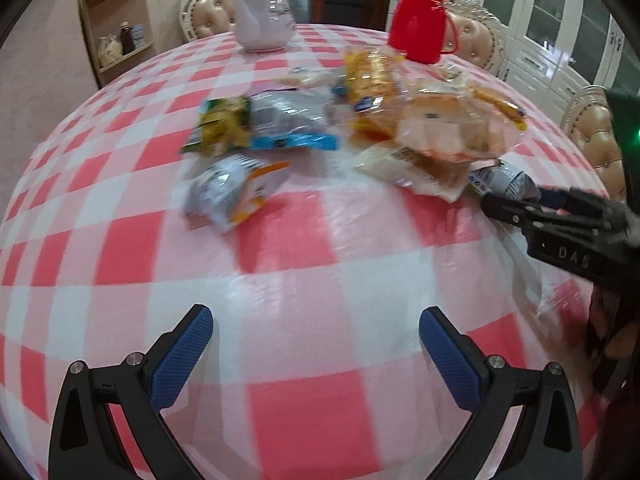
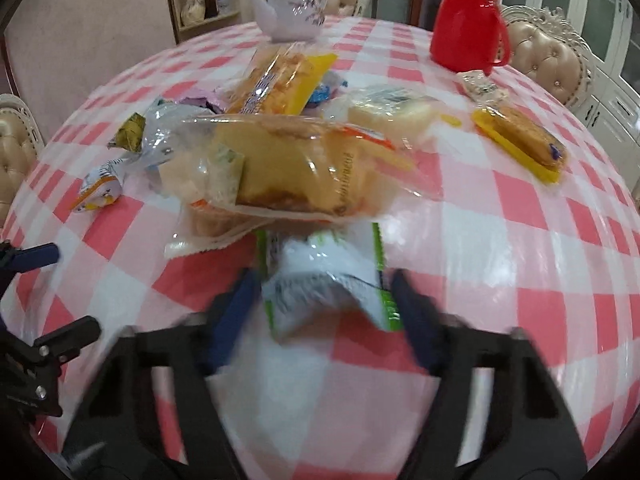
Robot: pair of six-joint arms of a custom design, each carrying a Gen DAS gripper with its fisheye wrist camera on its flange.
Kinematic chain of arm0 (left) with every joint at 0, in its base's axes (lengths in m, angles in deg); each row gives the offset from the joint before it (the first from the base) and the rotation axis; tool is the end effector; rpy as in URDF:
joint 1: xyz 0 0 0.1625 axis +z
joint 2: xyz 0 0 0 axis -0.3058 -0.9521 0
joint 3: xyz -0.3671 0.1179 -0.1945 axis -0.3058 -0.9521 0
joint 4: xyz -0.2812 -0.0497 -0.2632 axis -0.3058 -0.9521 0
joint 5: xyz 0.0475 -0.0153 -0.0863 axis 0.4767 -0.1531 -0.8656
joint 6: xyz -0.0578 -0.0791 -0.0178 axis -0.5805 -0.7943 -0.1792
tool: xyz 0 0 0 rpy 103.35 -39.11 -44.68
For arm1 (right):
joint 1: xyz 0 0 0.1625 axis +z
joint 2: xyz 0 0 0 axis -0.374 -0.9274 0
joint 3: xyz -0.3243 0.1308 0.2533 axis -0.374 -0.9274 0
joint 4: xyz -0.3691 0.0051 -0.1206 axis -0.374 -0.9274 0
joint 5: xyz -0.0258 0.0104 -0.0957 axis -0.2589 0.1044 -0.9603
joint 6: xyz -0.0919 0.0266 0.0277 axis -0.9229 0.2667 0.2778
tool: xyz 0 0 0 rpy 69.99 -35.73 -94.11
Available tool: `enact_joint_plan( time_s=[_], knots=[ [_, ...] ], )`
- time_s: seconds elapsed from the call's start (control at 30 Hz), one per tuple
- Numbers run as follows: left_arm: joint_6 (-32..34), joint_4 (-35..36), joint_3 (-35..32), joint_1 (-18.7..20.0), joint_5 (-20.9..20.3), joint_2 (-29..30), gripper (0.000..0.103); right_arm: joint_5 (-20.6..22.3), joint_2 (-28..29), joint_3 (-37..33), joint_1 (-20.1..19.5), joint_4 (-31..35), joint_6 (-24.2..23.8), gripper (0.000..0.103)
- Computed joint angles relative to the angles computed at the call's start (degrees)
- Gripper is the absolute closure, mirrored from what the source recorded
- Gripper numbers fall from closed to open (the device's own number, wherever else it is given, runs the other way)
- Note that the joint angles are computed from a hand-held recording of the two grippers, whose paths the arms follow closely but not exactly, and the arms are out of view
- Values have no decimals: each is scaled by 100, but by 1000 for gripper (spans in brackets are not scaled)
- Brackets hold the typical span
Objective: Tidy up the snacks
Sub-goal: 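Grasp the white-and-green snack packet with the right tool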
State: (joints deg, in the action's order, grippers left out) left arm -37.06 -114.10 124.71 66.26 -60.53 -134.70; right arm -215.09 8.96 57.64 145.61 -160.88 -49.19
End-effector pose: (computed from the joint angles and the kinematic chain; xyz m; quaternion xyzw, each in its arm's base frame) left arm -0.0187 -0.3379 0.3017 0.1109 0.8974 -0.2619 0.3373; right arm 0.3510 -0.4039 -0.0414 0.2865 -0.8792 0.2330 0.3011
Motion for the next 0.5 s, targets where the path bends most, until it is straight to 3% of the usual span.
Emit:
enact_joint_plan(
  time_s=[0.03, 0.27, 0.43, 0.47, 0.5],
  knots=[
    [49, -163, -16, 6, -46, 146, 0, -16, -48, 109, -5, -106, 33, 57],
    [1035, -1879, -361, 155, 62, 1760, 0, 383, -522, 1065, -238, -1163, 541, 59],
    [1892, -2500, -799, 391, 123, 2553, 1, 1056, -732, 1383, -513, -1584, 622, 59],
    [2016, -2547, -838, 452, 18, 2585, 2, 1121, -746, 1393, -543, -1572, 642, 59],
    [2203, -2668, -850, 519, -264, 2521, 17, 1165, -760, 1357, -585, -1490, 657, 59]
  ],
)
